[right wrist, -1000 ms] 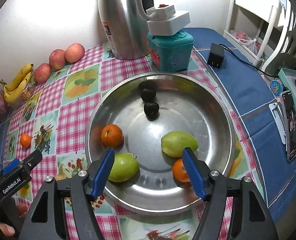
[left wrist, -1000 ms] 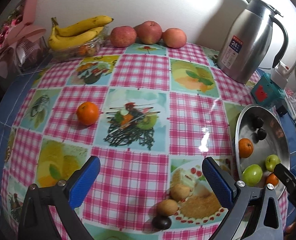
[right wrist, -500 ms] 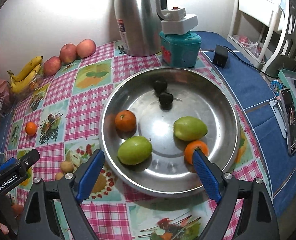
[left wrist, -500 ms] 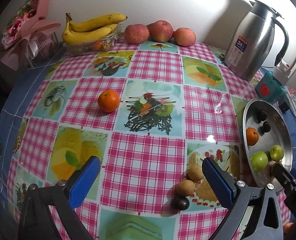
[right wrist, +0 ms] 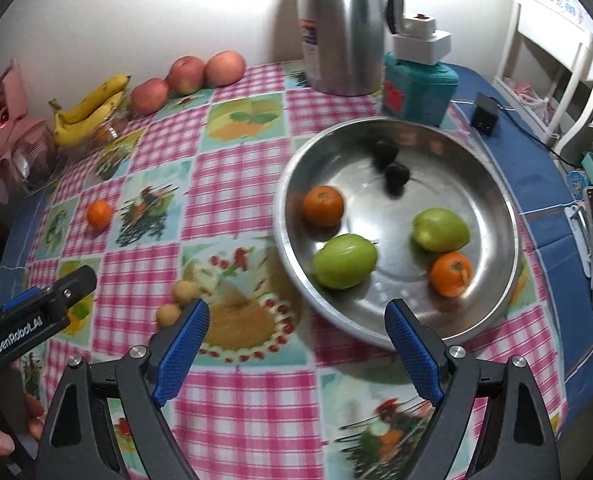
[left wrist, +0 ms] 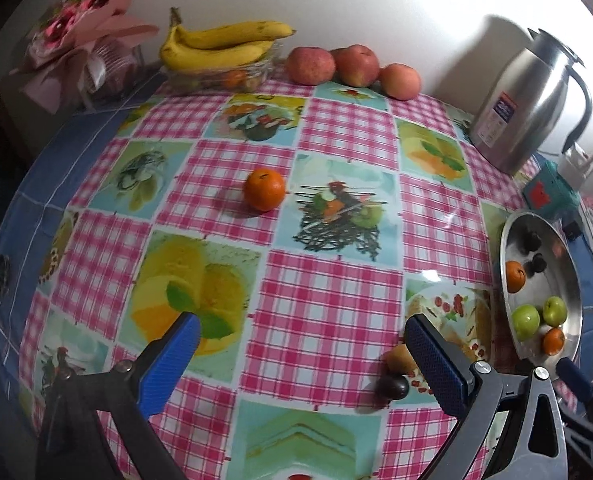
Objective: Organize fruits
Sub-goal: 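Move both open tools back toward the remaining brown fruits and plum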
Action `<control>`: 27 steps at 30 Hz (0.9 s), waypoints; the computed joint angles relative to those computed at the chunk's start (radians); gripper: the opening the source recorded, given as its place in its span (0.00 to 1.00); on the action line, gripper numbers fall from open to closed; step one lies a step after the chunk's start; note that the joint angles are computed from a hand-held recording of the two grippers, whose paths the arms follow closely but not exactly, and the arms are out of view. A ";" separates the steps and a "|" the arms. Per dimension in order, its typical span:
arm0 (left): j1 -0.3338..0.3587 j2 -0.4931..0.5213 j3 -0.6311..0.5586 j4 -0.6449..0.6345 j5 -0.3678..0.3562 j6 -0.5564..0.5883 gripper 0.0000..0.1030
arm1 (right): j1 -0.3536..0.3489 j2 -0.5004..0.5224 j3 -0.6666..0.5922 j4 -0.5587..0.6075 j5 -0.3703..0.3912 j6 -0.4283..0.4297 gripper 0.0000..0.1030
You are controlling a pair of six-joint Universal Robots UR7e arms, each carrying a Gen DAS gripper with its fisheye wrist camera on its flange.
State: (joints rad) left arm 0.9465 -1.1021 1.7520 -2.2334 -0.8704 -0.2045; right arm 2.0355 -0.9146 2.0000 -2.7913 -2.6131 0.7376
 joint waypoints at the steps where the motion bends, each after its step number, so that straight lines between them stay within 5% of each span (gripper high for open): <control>1: 0.003 -0.002 -0.003 0.004 0.003 -0.006 1.00 | 0.002 0.006 -0.005 -0.005 0.007 -0.004 0.87; 12: 0.030 -0.010 -0.038 0.040 -0.013 -0.050 1.00 | 0.011 0.090 -0.095 -0.034 0.095 -0.103 0.87; 27: 0.087 0.056 -0.085 0.189 -0.003 -0.153 0.99 | -0.061 0.135 -0.136 -0.021 0.225 -0.118 0.81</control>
State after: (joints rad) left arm 1.0335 -1.0457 1.6666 -2.0445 -0.8732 -0.3575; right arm 1.9749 -0.7799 1.8642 -2.8126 -2.3885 0.6195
